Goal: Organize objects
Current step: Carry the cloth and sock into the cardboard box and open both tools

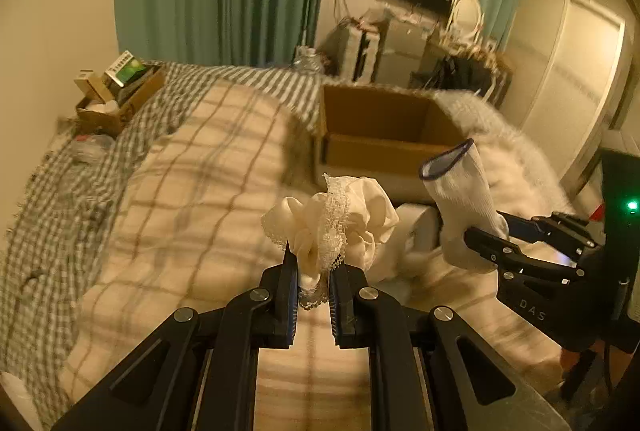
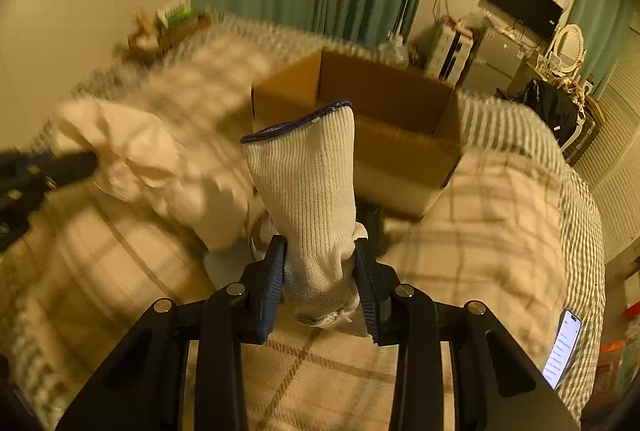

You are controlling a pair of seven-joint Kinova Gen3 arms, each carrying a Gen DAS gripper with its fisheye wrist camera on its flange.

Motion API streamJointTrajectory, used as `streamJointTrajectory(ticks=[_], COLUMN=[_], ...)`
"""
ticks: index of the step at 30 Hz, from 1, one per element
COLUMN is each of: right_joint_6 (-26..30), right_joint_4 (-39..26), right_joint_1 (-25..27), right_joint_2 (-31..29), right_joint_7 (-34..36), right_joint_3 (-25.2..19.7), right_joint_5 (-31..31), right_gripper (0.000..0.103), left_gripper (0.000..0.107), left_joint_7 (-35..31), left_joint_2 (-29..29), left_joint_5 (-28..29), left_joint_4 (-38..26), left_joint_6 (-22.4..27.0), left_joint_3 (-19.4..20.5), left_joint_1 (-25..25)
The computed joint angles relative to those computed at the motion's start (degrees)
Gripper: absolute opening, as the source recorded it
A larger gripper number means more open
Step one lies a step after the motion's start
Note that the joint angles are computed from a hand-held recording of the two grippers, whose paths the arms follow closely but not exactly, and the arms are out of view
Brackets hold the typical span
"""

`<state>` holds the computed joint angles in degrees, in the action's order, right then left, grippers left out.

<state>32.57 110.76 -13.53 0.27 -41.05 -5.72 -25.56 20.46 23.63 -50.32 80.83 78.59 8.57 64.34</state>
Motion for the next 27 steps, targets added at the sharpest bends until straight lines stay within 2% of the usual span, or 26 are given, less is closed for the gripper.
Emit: streamJointTrajectory(ticks=[4,6,9,13,16,20,24,27], right_joint_6=[3.92,4.86,6.09,7.9,8.51,10.47,12.98,12.79], right_joint_4=[-3.99,-7.09,-12.69,-22.33,-28.42,-36.02,-42.93,-44.51], right_joint_1=[1.65,1.55,1.61,1.62,1.24,0.41,-1.24,-0.86], right_joint_2=[-2.69,-3.03,-2.45,2.05,6.56,14.09,22.67,26.72], right_joint_7=[5.46,5.13,3.77,-0.88,-5.51,-11.37,-16.4,-17.36], right_joint_3=[2.47,2.75,3.15,2.14,0.74,-0.87,-1.33,-2.25], right_joint_5=[-7.12,-7.37,-7.52,-4.98,-1.43,3.66,9.1,10.9], right_gripper=[0.032,0.032,0.032,0.032,0.032,0.032,0.031,0.031], left_gripper=[0.012,0.012,0.012,0.012,0.012,0.012,0.012,0.012], left_joint_7=[-6.34,-9.62,-16.29,-25.4,-31.52,-38.97,-40.68,-42.67], left_joint_2=[1.24,0.98,2.09,3.58,5.34,10.28,11.68,12.76], left_joint_5=[-2.2,-3.72,-5.45,-6.38,-3.73,2.06,9.7,13.95], left_joint_4=[-5.82,-7.99,-13.27,-19.37,-23.2,-29.42,-27.2,-25.19], left_joint_6=[3.35,2.53,4.11,2.79,-0.77,-1.83,-8.15,-12.42], left_joint_3=[-1.37,-1.06,-2.99,-3.69,-6.6,-8.33,-8.83,-9.44], left_joint_1=[0.37,-1.0,-1.32,-4.82,-7.75,-13.2,-18.8,-21.52])
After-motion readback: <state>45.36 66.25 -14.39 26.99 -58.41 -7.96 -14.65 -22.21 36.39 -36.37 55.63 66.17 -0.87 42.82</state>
